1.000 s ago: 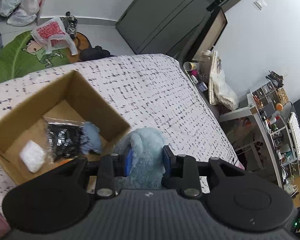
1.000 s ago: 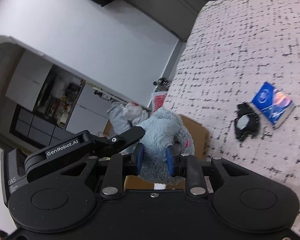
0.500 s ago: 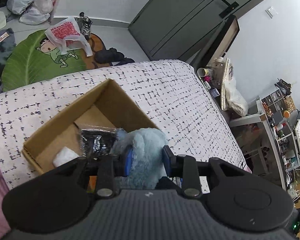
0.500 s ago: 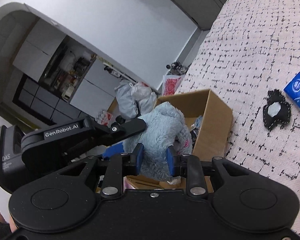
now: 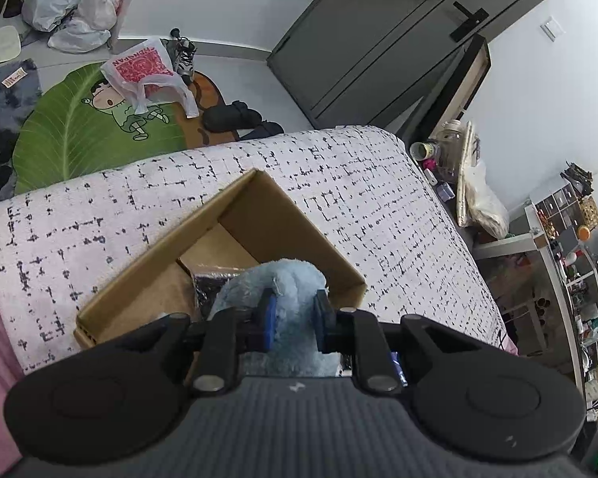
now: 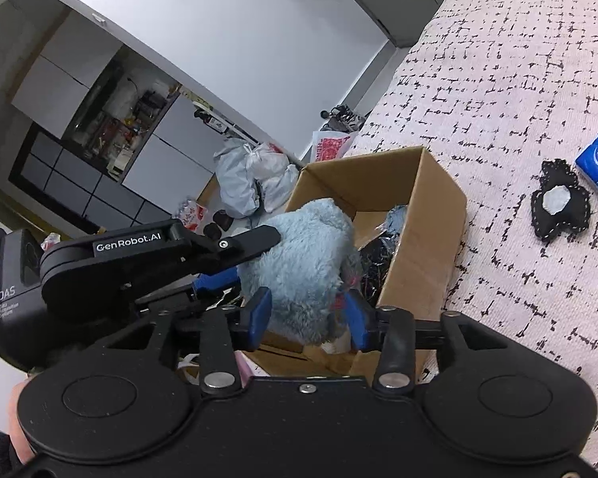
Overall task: Organize soft objects
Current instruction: 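Open the right tool to drop the plush into the box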
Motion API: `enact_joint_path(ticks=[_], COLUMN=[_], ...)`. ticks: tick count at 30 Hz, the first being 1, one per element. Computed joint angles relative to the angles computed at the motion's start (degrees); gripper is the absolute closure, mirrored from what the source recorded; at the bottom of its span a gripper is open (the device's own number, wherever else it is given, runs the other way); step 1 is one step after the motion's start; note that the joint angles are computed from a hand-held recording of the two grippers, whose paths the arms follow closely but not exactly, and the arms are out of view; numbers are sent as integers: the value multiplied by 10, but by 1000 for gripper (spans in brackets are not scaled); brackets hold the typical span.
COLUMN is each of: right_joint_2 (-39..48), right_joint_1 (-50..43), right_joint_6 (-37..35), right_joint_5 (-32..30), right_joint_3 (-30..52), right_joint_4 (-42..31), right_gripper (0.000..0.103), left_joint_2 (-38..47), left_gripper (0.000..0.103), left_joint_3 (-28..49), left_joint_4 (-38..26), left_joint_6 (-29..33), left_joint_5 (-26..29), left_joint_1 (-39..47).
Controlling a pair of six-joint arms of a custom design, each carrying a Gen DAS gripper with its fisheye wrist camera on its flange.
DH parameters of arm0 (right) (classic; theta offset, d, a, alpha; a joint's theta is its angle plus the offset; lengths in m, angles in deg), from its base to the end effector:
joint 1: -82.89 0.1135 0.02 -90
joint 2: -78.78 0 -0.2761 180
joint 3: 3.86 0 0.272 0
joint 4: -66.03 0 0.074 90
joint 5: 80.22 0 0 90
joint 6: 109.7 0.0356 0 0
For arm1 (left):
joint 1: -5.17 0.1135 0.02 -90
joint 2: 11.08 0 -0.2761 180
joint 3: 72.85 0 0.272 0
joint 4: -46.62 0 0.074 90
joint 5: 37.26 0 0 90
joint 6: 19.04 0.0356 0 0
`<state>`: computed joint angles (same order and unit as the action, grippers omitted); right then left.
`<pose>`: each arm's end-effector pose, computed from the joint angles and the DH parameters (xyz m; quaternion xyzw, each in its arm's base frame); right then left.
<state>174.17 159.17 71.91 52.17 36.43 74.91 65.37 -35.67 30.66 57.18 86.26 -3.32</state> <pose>0.0876 0.2575 0.0929 0.2490 0.8394 0.3103 0.3703 0.2196 -0.0527 0.1246 0.0439 0.9168 -0.3253 0.2276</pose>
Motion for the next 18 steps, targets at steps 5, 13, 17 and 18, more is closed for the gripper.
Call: enact_joint_path(ticks=[5, 13, 17, 18], right_joint_2=[-3, -13, -22, -26], right_joint_1=[-2, -8, -6, -6], right_joint_6=[26, 42, 56, 62], right_joint_5=[6, 8, 15, 17], right_joint_3=[-8, -19, -20, -20], right_joint_4=[-14, -23, -45, -53], right_gripper=[59, 58, 52, 52], left_joint_2=[31, 29, 17, 13], left_gripper=[84, 76, 57, 56], left_joint_3=[17, 17, 18, 17], left_joint_4=[16, 56, 41, 39], left_joint_6=[2, -23, -31, -30], left_joint_5=[-13, -87, -110, -111], left_joint_1=[-8, -41, -56, -57])
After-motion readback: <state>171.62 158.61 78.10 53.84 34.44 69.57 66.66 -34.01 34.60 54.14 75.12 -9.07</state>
